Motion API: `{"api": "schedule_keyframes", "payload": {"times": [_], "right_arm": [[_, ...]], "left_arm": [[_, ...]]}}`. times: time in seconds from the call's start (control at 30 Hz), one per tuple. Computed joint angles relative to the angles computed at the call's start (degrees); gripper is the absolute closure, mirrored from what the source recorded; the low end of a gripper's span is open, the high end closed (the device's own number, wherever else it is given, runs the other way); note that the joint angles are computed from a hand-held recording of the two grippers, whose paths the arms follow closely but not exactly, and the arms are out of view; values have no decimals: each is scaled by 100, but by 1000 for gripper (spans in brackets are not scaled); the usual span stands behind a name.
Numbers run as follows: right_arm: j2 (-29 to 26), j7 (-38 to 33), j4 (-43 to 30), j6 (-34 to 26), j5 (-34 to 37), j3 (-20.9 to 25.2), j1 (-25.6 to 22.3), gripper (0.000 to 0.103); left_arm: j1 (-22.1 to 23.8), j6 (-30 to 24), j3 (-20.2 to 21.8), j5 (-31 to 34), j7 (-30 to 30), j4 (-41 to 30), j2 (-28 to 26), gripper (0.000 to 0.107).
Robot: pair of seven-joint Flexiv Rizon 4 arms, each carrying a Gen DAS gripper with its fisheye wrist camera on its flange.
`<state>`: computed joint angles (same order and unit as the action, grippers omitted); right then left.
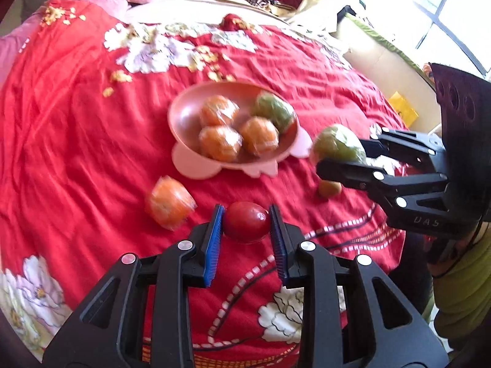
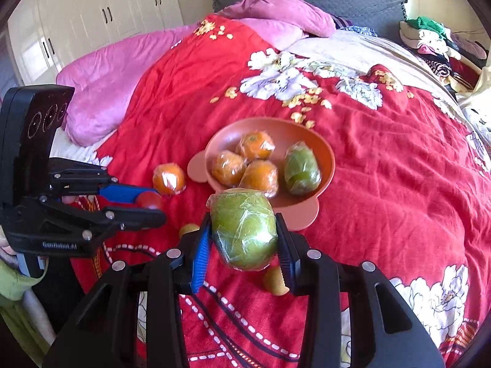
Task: Organize fruits
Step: 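Grasp the large green wrapped fruit with the right gripper while the left grasps the red tomato, then carry the green fruit over the pink bowl with the right gripper while the left carries the tomato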
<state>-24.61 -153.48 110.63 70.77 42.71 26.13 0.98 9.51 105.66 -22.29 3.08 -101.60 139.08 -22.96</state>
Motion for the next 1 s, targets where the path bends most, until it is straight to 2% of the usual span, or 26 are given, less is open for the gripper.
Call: {"api": "schedule_keyframes", "payload": {"times": [0.33, 0.67, 1.0], "right_arm": [[-111, 148, -311, 23, -21, -32, 58, 66], [-373, 429, -655, 84, -307, 41, 72, 66], [-741, 1023, -1019, 232, -893, 19, 204, 66]], "left_arm": [[405, -128, -116, -83, 138, -215, -20, 85], [407, -300, -125, -276, 467, -653, -332, 85], [341, -431, -67, -507, 863, -1067, -693, 85]]}}
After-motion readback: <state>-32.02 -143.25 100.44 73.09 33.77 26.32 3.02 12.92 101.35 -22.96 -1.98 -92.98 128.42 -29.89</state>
